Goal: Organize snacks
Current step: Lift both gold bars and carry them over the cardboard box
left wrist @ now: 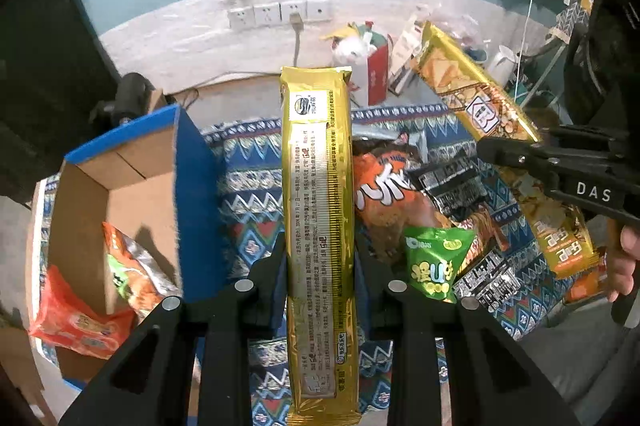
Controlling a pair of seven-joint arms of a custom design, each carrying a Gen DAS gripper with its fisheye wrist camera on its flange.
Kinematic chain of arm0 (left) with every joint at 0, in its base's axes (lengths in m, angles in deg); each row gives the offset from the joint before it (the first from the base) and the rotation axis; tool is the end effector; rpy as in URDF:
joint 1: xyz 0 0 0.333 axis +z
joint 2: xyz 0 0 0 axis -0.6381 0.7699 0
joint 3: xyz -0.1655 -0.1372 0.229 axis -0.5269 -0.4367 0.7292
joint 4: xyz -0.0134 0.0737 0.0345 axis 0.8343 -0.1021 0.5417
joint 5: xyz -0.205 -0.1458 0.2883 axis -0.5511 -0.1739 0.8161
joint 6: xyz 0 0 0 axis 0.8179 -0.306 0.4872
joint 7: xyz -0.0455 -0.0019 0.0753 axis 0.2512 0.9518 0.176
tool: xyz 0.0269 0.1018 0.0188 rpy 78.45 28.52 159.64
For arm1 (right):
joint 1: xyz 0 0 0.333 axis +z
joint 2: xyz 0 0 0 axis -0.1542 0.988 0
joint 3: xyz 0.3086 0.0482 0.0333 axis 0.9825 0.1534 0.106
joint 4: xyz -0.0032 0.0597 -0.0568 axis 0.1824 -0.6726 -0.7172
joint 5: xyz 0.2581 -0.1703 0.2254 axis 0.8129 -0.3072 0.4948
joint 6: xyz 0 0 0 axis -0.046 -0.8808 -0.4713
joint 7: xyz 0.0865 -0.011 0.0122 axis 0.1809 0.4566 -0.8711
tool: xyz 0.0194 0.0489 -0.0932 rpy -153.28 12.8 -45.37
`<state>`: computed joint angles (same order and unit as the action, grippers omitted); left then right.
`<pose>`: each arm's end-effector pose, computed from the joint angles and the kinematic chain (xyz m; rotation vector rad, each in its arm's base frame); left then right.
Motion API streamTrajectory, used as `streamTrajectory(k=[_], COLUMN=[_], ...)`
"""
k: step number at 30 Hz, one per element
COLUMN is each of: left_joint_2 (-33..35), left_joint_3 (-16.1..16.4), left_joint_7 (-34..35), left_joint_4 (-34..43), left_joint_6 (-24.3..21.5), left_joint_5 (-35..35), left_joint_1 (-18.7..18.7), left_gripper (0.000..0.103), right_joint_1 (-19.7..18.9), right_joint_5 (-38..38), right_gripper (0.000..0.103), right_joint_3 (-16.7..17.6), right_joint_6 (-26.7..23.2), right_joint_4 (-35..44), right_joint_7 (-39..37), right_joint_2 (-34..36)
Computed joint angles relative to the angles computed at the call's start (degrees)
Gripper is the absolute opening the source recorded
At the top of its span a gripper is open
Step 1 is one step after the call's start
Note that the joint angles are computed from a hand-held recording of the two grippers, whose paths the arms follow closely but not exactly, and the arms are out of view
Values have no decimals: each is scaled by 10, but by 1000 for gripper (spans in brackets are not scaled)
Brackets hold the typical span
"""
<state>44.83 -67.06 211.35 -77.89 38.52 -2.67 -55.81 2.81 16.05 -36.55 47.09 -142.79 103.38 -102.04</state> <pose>0.5050 -0.3145 0.6308 -0.8052 2.8301 -0.7086 0.4418 0.1795 0.6876 -1.2872 2.4152 -0.2949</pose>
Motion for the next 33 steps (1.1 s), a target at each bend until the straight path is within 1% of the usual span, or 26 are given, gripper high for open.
streamTrajectory(k=[7, 13, 24, 33], left_joint_2=[12, 24, 66, 112], left_joint_3=[7, 13, 20, 21], left_joint_7=[-5, -6, -29, -59], left_joint_4=[28, 47, 92, 129], left_joint_6=[-5, -1, -7, -11], left_joint_5=[-4, -6, 3, 32], left_joint_1=[13, 30, 64, 83], left_gripper=[29, 29, 29, 29], right_joint_1=[8, 25, 61, 87], right_joint_5=[-7, -7, 11, 27], right_gripper=[26, 26, 26, 26], right_joint_3=[-1, -9, -33, -55], right_joint_6=[7, 10, 16, -1], right_joint_4=[53, 107, 213, 322], right_joint_7=[-13, -26, -60, -87], right_joint_2=[44, 93, 195, 284])
